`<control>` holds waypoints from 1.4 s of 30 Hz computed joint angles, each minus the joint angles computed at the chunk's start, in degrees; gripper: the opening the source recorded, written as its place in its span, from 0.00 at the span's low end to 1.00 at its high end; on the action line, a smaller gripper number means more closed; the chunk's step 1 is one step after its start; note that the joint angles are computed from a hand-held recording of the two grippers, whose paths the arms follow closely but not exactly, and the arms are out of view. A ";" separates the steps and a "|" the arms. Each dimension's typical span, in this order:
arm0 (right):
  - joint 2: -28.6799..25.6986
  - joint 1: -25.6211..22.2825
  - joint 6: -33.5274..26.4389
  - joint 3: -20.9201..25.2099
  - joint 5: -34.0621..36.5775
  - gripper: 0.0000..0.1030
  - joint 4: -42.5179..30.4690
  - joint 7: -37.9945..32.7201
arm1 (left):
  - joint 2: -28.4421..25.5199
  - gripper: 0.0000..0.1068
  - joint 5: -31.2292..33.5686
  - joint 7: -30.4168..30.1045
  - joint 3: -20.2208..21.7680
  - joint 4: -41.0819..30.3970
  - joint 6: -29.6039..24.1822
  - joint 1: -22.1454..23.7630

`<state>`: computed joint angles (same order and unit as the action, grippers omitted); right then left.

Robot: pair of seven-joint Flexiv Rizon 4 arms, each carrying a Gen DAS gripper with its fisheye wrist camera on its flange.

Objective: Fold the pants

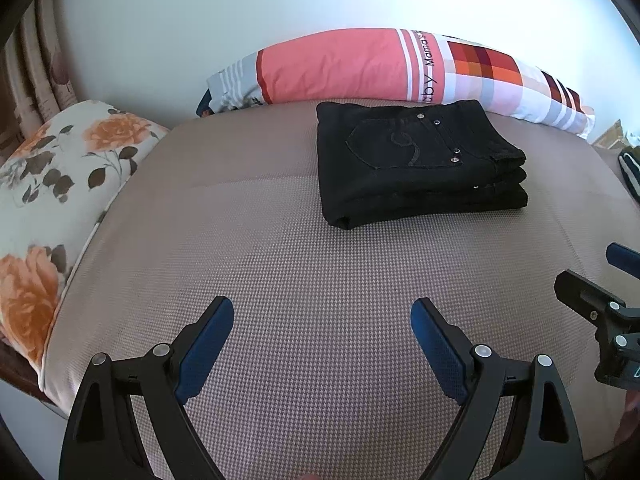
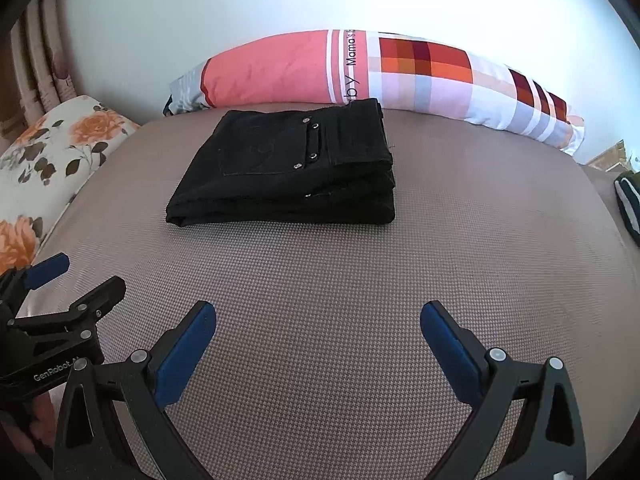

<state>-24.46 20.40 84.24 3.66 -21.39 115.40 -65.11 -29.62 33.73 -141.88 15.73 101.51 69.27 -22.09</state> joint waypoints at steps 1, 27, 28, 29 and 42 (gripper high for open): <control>-0.01 0.06 0.13 -0.10 -0.14 0.98 0.08 -0.13 | 0.01 0.84 0.08 0.01 -0.01 -0.03 -0.01 -0.05; -0.08 0.06 -0.06 0.11 -0.67 0.98 0.10 -0.23 | -0.09 0.84 2.79 -1.08 -0.22 -1.04 -1.18 -0.56; -0.10 0.12 0.05 0.07 -0.64 0.98 0.12 -0.30 | -0.07 0.84 2.88 -1.31 -0.12 -1.07 -1.40 -0.74; -0.05 0.68 0.22 -0.63 -0.98 0.98 0.36 0.09 | -0.04 0.84 2.96 -1.43 -0.12 -1.06 -1.42 -0.75; -0.03 0.36 -0.07 -0.03 -0.48 0.98 0.50 0.03 | -0.08 0.84 3.68 -1.62 -0.23 -1.26 -1.66 -0.71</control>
